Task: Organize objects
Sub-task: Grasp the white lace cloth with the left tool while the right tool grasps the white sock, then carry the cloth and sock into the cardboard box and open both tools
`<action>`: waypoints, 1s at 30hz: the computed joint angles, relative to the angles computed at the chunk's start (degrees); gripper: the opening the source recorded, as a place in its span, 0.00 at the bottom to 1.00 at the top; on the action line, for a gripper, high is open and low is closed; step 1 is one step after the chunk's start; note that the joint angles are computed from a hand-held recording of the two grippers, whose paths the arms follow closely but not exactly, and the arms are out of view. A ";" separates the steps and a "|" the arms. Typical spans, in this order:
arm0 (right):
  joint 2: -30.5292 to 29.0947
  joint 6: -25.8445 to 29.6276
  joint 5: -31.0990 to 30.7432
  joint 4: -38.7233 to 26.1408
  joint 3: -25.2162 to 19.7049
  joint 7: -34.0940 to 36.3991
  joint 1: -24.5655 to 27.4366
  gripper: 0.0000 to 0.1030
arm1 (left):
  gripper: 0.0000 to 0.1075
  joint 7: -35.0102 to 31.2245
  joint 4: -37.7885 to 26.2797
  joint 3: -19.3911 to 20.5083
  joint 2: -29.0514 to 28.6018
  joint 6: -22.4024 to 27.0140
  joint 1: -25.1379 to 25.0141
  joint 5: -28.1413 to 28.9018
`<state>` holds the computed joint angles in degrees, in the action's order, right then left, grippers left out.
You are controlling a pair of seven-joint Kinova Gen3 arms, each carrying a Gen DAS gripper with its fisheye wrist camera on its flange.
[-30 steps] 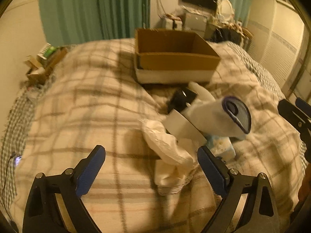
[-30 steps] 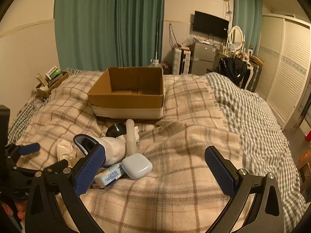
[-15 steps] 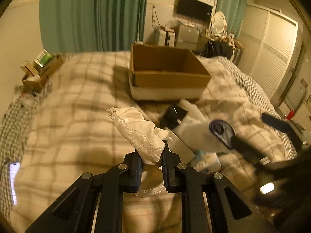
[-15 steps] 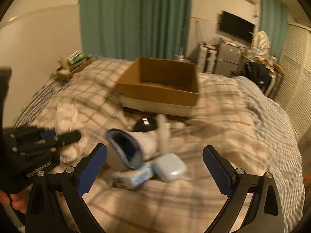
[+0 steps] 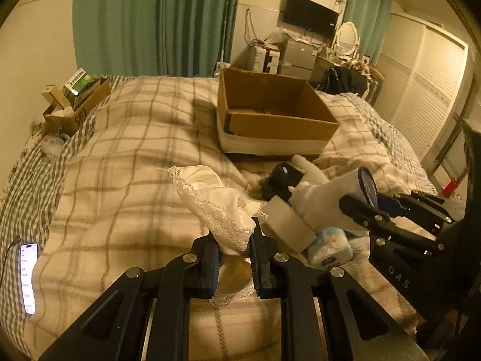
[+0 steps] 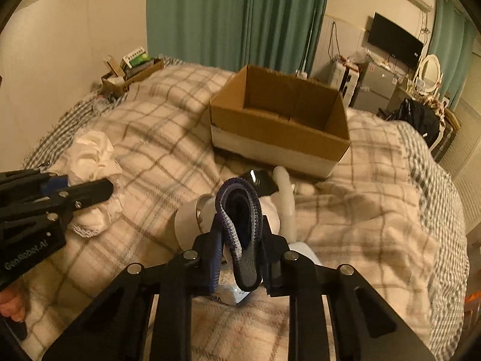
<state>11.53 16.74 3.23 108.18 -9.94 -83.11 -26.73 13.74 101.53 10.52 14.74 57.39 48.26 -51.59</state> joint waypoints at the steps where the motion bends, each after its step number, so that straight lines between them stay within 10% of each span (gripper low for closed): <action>1: -0.88 -0.38 -0.08 0.32 -0.08 0.17 0.16 0.19 | 0.16 -0.35 -0.29 0.11 -0.12 0.11 0.07 -0.06; 14: -5.64 3.05 -6.59 -11.39 -1.45 10.45 5.06 0.18 | 0.16 -18.75 -15.21 -1.95 1.21 8.39 -2.64 -3.12; 30: 24.54 21.11 -6.18 -52.89 2.08 10.60 4.05 0.15 | 0.16 -44.77 -35.43 -8.60 17.65 -8.82 -18.82 12.85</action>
